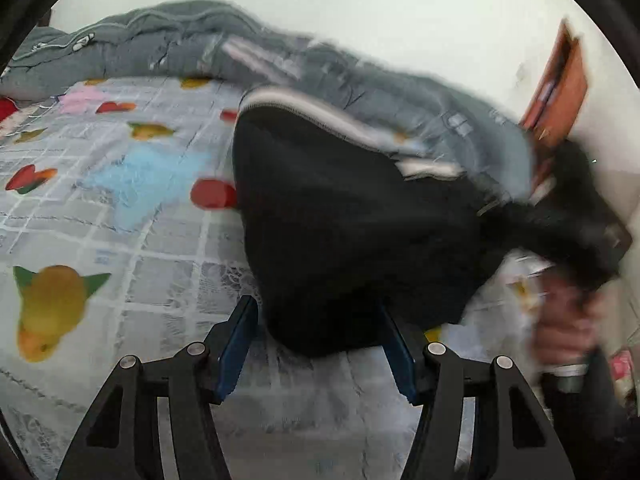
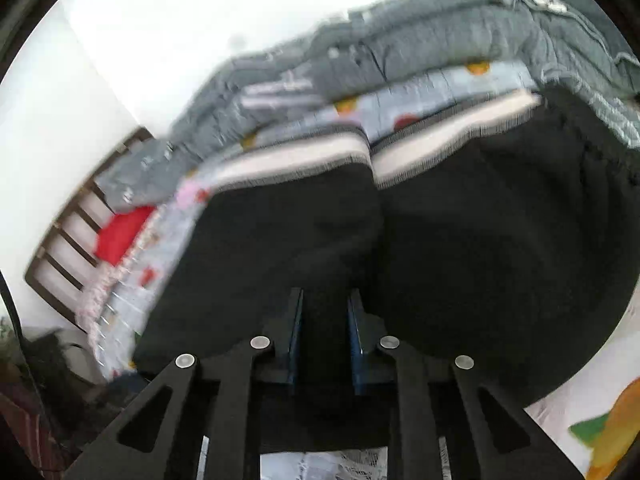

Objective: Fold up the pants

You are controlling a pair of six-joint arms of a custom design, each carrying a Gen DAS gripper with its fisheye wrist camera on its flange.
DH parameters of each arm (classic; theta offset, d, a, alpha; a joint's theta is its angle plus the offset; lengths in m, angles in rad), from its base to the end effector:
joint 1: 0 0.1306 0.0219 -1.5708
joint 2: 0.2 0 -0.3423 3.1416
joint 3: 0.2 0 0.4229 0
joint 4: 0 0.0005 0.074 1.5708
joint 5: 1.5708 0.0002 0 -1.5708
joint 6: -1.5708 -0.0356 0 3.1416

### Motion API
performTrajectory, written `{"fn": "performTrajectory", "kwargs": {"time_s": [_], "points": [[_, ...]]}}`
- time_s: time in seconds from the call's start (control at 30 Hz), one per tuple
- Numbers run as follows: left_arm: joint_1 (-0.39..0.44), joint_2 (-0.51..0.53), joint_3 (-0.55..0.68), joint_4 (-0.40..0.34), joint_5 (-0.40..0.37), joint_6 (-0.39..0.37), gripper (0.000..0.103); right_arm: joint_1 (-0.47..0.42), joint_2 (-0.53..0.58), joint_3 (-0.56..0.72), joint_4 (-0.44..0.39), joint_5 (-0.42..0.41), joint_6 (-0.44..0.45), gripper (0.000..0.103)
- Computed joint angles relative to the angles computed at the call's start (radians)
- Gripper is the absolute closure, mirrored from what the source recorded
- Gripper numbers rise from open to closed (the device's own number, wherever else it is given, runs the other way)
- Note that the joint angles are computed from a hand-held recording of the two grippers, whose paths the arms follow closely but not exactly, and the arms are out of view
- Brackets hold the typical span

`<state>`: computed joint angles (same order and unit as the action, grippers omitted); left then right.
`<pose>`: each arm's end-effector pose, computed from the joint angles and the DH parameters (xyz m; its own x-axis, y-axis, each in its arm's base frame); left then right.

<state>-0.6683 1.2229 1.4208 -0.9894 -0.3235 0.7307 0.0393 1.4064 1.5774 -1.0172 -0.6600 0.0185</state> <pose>0.3691 -0.2776 0.4755 -0.6909 -0.2607 -0.6743 -0.0657 0.9515 -0.3006 0.5171 0.0417 0.4680 -0.7400 -0.0437 -0.6712 -0.4509 0.7728 0.4467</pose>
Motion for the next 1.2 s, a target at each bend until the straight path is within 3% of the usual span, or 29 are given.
{"fn": "performTrajectory", "kwargs": {"time_s": [0.07, 0.1, 0.23, 0.33, 0.4, 0.47, 0.53, 0.67, 0.77, 0.87, 0.97, 1.13, 1.2], "points": [[-0.03, 0.073, 0.068, -0.057, -0.119, -0.015, 0.044, -0.016, -0.005, 0.024, 0.015, -0.028, 0.017, 0.084], [-0.036, 0.096, 0.094, -0.075, -0.131, -0.024, 0.044, -0.026, -0.007, 0.042, 0.023, -0.039, 0.027, 0.084], [-0.051, 0.157, 0.173, -0.072, -0.089, -0.097, 0.045, -0.084, 0.001, 0.126, 0.069, -0.026, 0.068, 0.085], [-0.078, 0.197, 0.224, -0.054, -0.134, -0.155, 0.044, -0.186, 0.021, 0.172, 0.143, -0.016, 0.049, 0.085], [-0.088, 0.227, 0.256, -0.041, -0.124, -0.177, 0.04, -0.238, 0.06, 0.199, 0.146, -0.005, 0.029, 0.085], [-0.084, 0.254, 0.282, -0.039, -0.07, -0.181, 0.036, -0.263, 0.11, 0.214, 0.104, 0.077, 0.072, 0.085], [-0.079, 0.263, 0.286, -0.041, -0.033, -0.16, 0.036, -0.264, 0.161, 0.212, 0.032, 0.16, 0.119, 0.084], [-0.087, 0.191, 0.206, -0.013, -0.004, -0.157, 0.036, -0.272, 0.113, 0.127, 0.098, 0.18, 0.12, 0.077], [-0.092, 0.092, 0.113, 0.031, 0.0, -0.192, 0.036, -0.26, 0.079, 0.125, 0.132, 0.252, 0.117, 0.077], [-0.091, 0.068, 0.11, 0.03, -0.018, -0.206, 0.036, -0.233, 0.031, 0.09, 0.193, 0.293, 0.161, 0.077], [-0.076, 0.083, 0.149, 0.056, -0.023, -0.218, 0.039, -0.205, 0.029, 0.089, 0.194, 0.323, 0.186, 0.077], [-0.052, 0.201, 0.286, 0.016, -0.032, -0.243, 0.039, -0.16, 0.056, 0.079, 0.157, 0.446, 0.225, 0.077], [-0.043, 0.279, 0.353, -0.073, -0.015, -0.221, 0.038, -0.156, 0.029, 0.014, 0.212, 0.477, 0.26, 0.077]]}}
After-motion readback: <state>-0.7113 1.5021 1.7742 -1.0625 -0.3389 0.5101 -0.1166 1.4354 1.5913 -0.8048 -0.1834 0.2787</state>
